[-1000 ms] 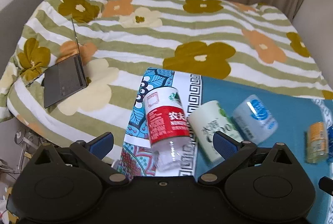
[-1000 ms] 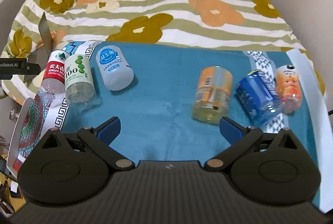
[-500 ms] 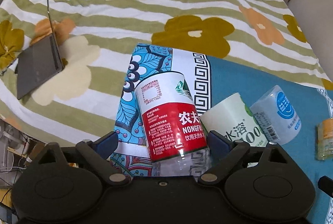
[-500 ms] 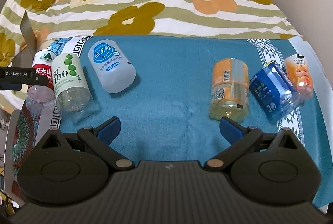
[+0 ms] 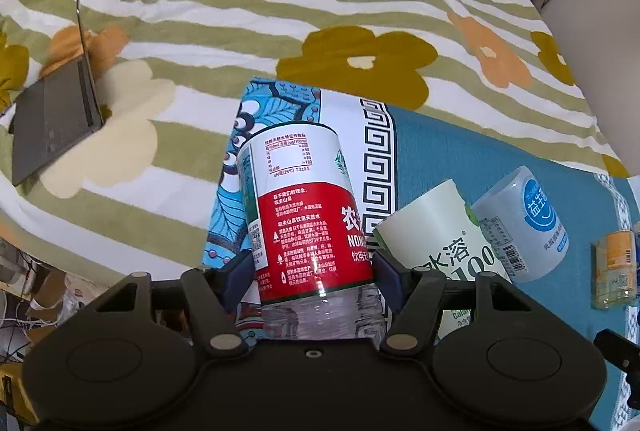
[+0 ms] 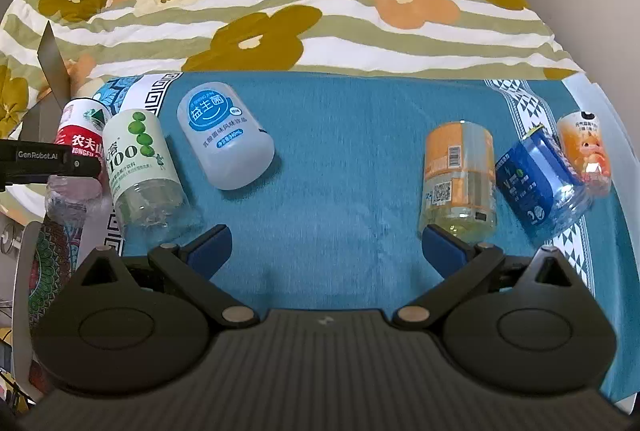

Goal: Flip cup upright
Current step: 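Lift the red-label bottle with the left tool and carry it toward the right tool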

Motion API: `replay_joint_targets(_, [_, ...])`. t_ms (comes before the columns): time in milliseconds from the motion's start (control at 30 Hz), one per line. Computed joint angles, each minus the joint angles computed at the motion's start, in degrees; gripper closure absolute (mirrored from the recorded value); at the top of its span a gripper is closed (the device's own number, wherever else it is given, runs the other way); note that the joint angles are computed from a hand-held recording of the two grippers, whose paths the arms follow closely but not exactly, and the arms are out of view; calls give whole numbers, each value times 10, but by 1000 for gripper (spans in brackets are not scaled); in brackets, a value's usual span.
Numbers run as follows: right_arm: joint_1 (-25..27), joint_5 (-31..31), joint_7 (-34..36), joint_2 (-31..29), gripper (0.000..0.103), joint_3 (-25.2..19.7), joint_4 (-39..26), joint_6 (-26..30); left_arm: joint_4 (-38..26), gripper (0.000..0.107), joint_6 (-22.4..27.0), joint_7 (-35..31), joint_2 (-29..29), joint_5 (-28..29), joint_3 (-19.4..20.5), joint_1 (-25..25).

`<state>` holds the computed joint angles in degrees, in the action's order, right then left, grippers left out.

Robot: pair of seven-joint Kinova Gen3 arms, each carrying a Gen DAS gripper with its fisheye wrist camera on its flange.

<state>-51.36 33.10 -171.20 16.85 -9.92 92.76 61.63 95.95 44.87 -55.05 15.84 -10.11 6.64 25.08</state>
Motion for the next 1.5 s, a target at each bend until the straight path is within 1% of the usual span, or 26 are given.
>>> replay_joint_targets(133, [-1, 6, -4, -11, 0, -2, 11, -7, 7, 39, 3, 32, -17, -31, -5, 20])
replay_joint_targets(267, [5, 14, -7, -39, 0, -10, 40, -27, 9, 39, 24, 89, -38, -77, 0, 50])
replay_joint_targets(433, [15, 25, -19, -84, 0, -29, 83, -33, 7, 39, 58, 165, -63, -122, 26, 89])
replay_joint_targets(567, [29, 29, -28, -133, 0, -56, 128, -31, 0, 39, 85, 224, -70, -152, 53, 126])
replay_joint_targets(700, [49, 24, -33, -186, 0, -89, 172, -21, -21, 39, 110, 271, -61, -174, 77, 169])
replay_joint_targets(800, [67, 11, -34, -227, 0, -113, 205, -16, -36, 39, 119, 296, -46, -183, 87, 204])
replay_joint_targets(967, [97, -22, -22, -290, 0, -140, 251, -15, -65, 38, 118, 306, -9, -181, 90, 255])
replay_joint_targets(1167, [132, -65, -4, -348, 0, -157, 304, -27, -91, 38, 106, 321, 41, -185, 73, 315])
replay_joint_targets(1367, [163, -108, 20, -376, 0, -174, 338, -39, -114, 38, 87, 311, 85, -173, 54, 346])
replay_joint_targets(1500, [186, -130, 41, -389, 0, -183, 353, -45, -126, 38, 81, 293, 102, -154, 46, 351])
